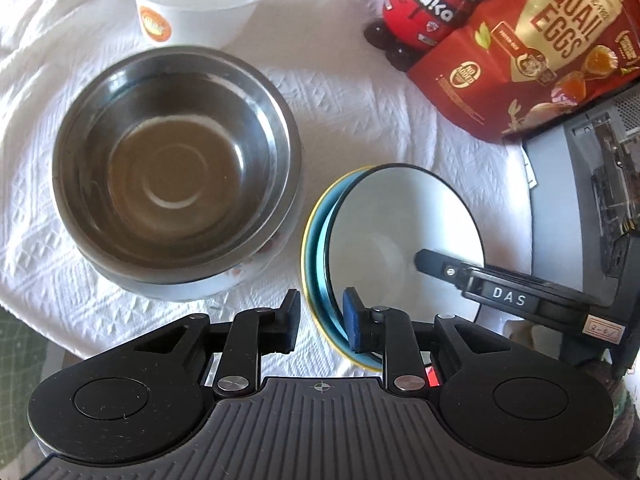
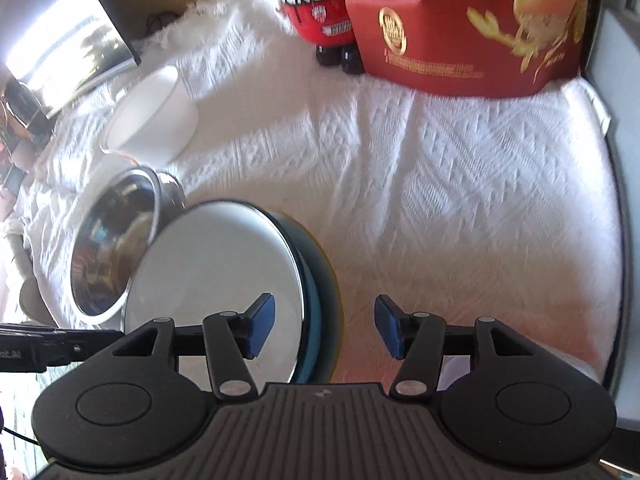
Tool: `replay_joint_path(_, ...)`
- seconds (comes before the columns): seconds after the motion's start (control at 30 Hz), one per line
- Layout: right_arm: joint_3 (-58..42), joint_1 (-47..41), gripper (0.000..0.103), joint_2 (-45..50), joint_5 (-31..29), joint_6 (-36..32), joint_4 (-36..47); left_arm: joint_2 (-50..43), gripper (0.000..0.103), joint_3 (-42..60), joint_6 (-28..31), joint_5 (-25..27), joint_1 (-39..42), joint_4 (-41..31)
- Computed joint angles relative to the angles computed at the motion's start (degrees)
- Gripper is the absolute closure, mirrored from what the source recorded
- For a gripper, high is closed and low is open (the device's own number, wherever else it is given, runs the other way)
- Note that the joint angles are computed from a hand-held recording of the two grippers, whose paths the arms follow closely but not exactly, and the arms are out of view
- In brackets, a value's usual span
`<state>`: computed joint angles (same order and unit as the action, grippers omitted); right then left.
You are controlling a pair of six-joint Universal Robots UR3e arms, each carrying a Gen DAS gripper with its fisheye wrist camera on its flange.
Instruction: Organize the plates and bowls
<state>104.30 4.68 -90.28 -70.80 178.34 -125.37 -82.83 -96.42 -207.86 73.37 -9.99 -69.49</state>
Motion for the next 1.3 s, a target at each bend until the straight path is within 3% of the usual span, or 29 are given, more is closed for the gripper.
replay_joint_path(0.57,-0.58,-2.85,0.046,5.19,10.75,-0.24,2.91,-12.41,0.071,5.29,-1.56,1.89,-3.45,3.02)
replay_joint_path(0.67,0.31,-3.29,0.046,4.58,11.12,-0.01,1.65,-13.5,0.064,6.64,-1.2,1.88,-3.99,3.46)
replay_joint_path(0.97,1.25,-3.83,0.046,3.8,9.33,2.99,-0.42,-16.77,0.068,10.58,3.22,-1.82,-2.07,0.39)
replay_joint_path(1.13,3.18,-1.51,0.046,0.22,3.66,8.01,-5.78,-14.9,0.073,13.99,13.33,-4.69,0.98,-7.74)
replay_joint_path(1.3,-5.51,7.65,0.045,2.94,-11.99,14.49,-11.08,-7.25,0.076,16.06,27.27,-14.3,12.86,-18.04)
